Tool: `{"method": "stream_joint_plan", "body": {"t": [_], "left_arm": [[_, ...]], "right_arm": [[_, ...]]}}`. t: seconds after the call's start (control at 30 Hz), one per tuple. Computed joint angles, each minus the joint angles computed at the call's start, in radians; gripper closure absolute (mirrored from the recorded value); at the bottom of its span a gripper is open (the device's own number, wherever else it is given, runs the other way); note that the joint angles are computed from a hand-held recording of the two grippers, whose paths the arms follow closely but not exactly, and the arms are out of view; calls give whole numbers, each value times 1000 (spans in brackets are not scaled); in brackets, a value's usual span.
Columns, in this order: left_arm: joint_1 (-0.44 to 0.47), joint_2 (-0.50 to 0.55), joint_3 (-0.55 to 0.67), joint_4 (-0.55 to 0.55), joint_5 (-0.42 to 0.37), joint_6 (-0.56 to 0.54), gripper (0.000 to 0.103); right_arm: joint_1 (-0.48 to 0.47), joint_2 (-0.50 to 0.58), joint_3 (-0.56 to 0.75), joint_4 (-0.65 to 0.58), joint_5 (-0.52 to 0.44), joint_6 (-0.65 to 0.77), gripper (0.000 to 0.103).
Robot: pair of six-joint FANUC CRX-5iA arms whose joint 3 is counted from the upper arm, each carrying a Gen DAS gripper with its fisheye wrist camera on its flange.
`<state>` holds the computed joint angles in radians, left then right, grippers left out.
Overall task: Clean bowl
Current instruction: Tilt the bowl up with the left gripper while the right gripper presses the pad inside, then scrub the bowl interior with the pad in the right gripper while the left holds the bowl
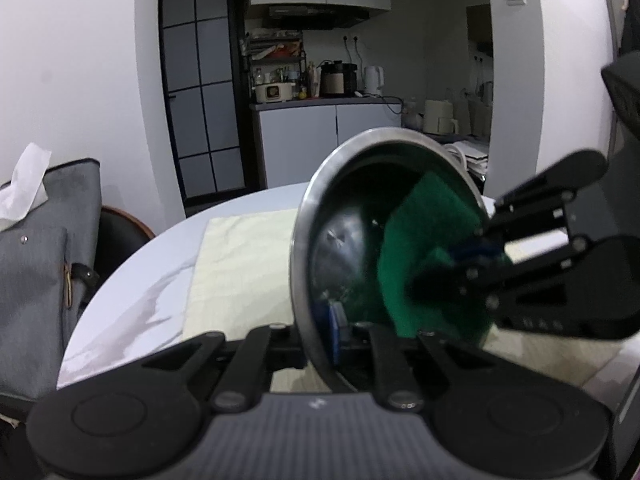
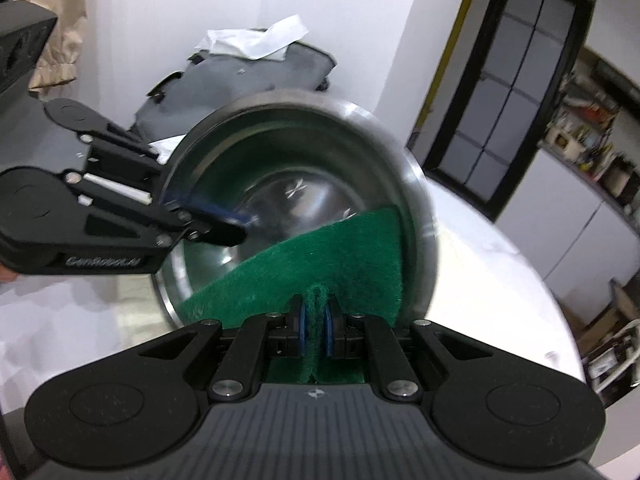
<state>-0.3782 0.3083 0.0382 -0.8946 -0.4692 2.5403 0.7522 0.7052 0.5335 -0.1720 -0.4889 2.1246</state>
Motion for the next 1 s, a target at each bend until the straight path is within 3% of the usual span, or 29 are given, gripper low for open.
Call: {"method": "stream_joint_plan", "body": {"t": [0.2,0.33,0.47,0.6,0.8,1.0], "left_arm": [[-24,3,7,-44,-15,9,91],[-44,8,15,-75,-29,9,91],[-51,11,19,-80,-28,-6,91],[-57,13,20,-94,-35,1,91],[-52,12,17,-102,-37,3,90],[-51,8,10,-110,-25,-4,91]], "right_arm": [[7,-27,-68,20,160,-41,93],[-6,-43,-56,-140,197,75,93],[-25,-43,-7,-317,149,221,93],[-55,-41,48,-483,26,379,93],[-91,-25,120,-580,-168,465,93],[-105,-17,148,-605,-250,471,93]]}}
